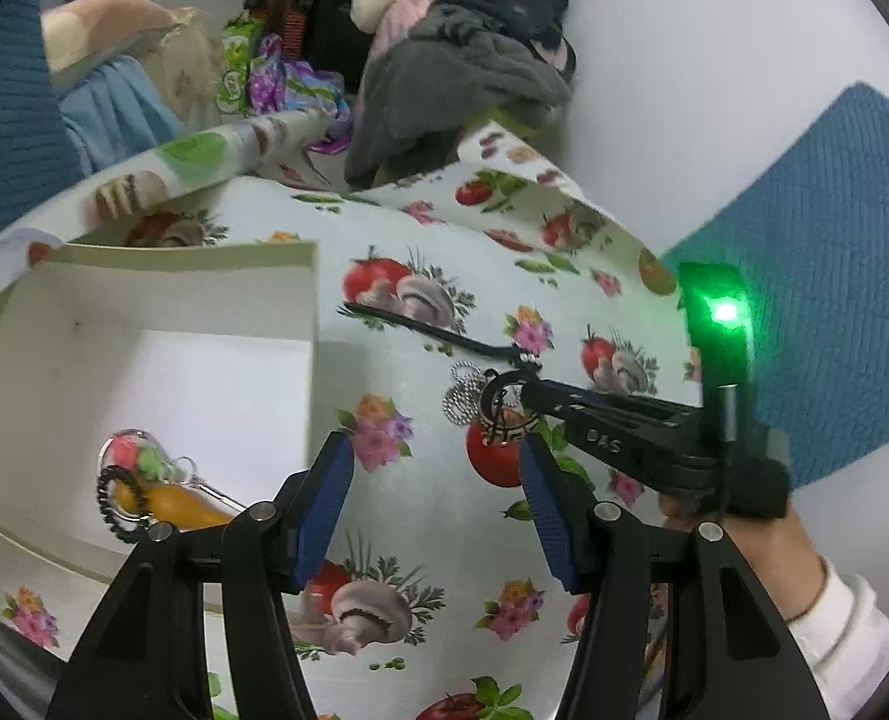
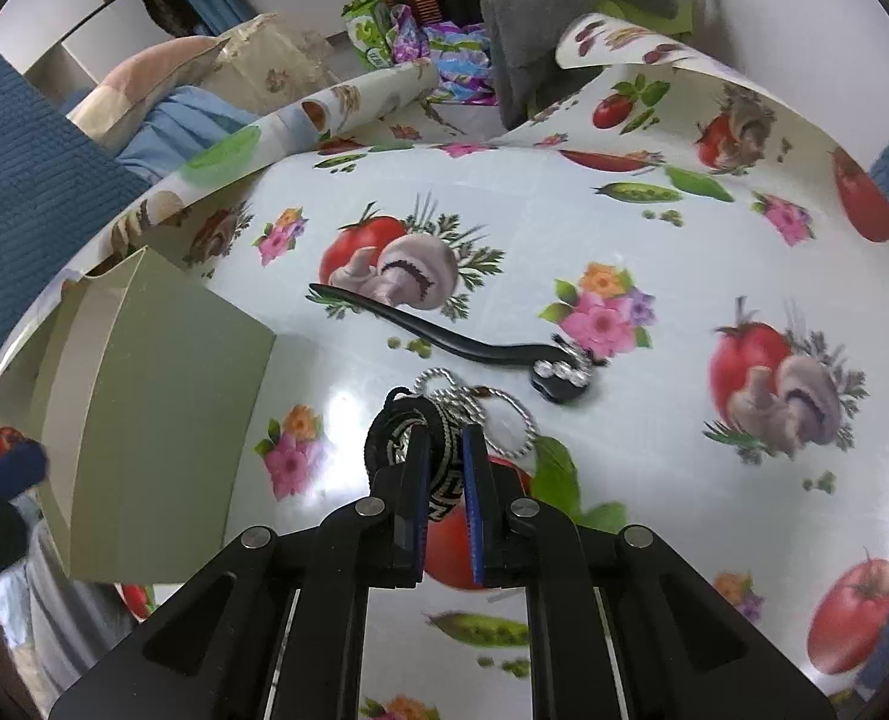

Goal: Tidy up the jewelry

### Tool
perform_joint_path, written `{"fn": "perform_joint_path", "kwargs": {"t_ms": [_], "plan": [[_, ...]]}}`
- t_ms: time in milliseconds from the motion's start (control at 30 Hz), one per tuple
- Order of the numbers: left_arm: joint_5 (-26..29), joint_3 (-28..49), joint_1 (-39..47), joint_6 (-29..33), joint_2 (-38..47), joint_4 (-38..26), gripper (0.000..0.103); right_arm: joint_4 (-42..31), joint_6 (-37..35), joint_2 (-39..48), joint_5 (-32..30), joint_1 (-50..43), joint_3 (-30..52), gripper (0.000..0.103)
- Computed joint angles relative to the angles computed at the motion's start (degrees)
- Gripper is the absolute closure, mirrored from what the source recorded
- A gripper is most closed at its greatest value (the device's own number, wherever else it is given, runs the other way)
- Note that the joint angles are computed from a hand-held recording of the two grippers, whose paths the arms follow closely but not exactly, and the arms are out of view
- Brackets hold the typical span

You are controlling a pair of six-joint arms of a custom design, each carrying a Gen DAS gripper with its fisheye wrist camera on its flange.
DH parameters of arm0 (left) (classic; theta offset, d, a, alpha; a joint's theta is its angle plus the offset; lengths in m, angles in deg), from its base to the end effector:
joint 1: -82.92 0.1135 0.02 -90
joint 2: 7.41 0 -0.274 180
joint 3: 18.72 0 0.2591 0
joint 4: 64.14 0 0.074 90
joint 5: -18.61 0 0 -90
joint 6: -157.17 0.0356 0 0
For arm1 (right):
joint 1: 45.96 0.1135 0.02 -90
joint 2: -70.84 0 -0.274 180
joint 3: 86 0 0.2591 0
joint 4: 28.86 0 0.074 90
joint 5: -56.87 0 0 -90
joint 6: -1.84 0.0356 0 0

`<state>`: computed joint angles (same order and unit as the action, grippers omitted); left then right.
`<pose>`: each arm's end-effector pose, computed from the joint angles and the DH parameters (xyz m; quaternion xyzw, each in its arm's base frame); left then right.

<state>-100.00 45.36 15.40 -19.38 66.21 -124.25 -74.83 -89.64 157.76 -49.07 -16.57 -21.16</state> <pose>0.1055 -0.2105 0.2348 -0.2007 0.9334 -0.1123 0.2754 0.2442 0.1488 0.1893 -0.2842 0.9301 0.1776 0.1502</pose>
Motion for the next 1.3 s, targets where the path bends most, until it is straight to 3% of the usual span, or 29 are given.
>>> {"fn": "perform_joint_path", "kwargs": {"t_ms": [333,400,633,933,1133,1300], "plan": [[6.09,-1.38,3.36,7.89,7.21,13.99,0.047,-2.13,-3.68,-3.58,2.12,-6.55,-4.52,0.095],[6.85,-1.89,4.29,8.14,8.59,16.26,0.056,-2.17,-4.32,-3.76,1.80,-8.46,-5.31,0.095],[10.70,-3.57,8.83,11.18,14.52,23.72,0.063,-1.59,-6.66,-5.57,3.12,-12.42,-7.54,0.095],[12.78,-2.14,12.68,15.43,23.80,27.03,0.068,-1.60,-8.82,-6.90,3.26,-16.49,-8.79,0.095],[11.79,1.01,13.94,20.64,28.37,24.63,0.075,-1.70,-9.26,-7.78,2.86,-17.60,-9.24,0.095],[10.63,5.48,13.44,25.28,32.47,20.88,0.094,-1.39,-9.54,-7.81,3.02,-17.67,-9.98,0.095]]}}
